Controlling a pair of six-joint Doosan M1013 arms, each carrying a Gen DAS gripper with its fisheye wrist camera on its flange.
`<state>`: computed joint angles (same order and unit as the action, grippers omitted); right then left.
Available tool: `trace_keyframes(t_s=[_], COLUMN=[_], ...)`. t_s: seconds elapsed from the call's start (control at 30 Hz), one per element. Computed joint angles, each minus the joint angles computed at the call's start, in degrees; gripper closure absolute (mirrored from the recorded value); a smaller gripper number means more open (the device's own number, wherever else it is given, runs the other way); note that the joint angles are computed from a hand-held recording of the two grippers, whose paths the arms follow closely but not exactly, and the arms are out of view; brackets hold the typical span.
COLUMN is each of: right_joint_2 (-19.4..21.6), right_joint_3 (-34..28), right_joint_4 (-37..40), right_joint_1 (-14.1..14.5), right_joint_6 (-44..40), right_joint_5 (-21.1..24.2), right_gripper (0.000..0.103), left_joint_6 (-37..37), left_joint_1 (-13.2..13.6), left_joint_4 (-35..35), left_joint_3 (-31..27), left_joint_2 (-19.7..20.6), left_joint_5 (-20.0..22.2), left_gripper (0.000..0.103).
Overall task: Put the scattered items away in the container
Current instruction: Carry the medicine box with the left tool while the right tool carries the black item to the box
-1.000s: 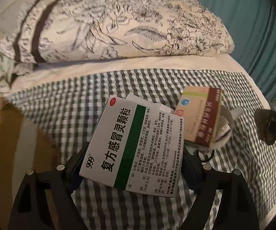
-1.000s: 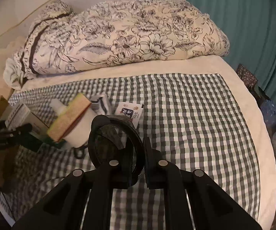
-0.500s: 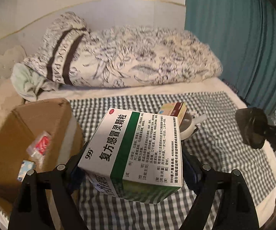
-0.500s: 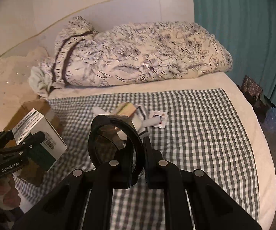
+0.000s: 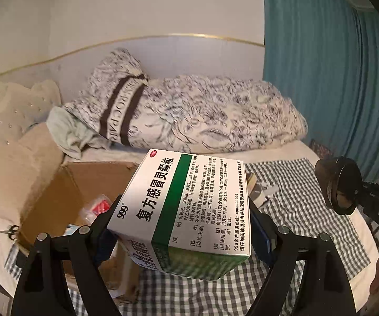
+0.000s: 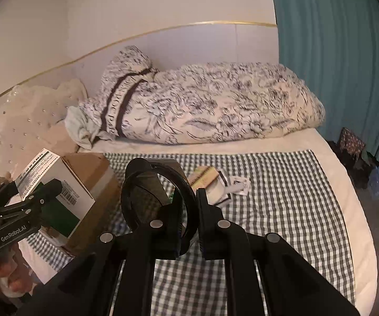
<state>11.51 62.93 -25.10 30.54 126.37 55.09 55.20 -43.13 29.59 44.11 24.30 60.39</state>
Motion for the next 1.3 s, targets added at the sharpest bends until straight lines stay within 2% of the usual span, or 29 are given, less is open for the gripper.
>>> trace_keyframes(t_s=[0.23, 0.5, 1.0, 1.3], right_joint_2=[0.16, 3.18, 11.94, 18.81], right_joint_3=[-1.26, -6.09, -17.63, -26.71], right_joint_4=[-2.06, -1.71, 6.3, 11.96], right_joint_1=[2.26, 3.59, 5.39, 6.16], right_joint_6=[0.75, -0.73, -9.16, -15.84], right_joint_5=[-0.52, 0.04, 1.28, 5.21], right_gripper=[0.093, 0.093, 0.093, 0.093], left_joint_6=[-2.19, -3.05, -4.7, -4.31], left_joint_1=[0.59, 2.06, 8.12, 11.22], left_joint_4=[1.55, 2.84, 3.86, 1.07], left_joint_3=[2.3, 3.81, 6.12, 7.69], left_joint_2=[-2.32, -3.95, -5.11, -4.63], left_joint_5=[-1.43, -1.73, 2.03, 3.43], left_gripper=[0.018, 0.018, 0.018, 0.018])
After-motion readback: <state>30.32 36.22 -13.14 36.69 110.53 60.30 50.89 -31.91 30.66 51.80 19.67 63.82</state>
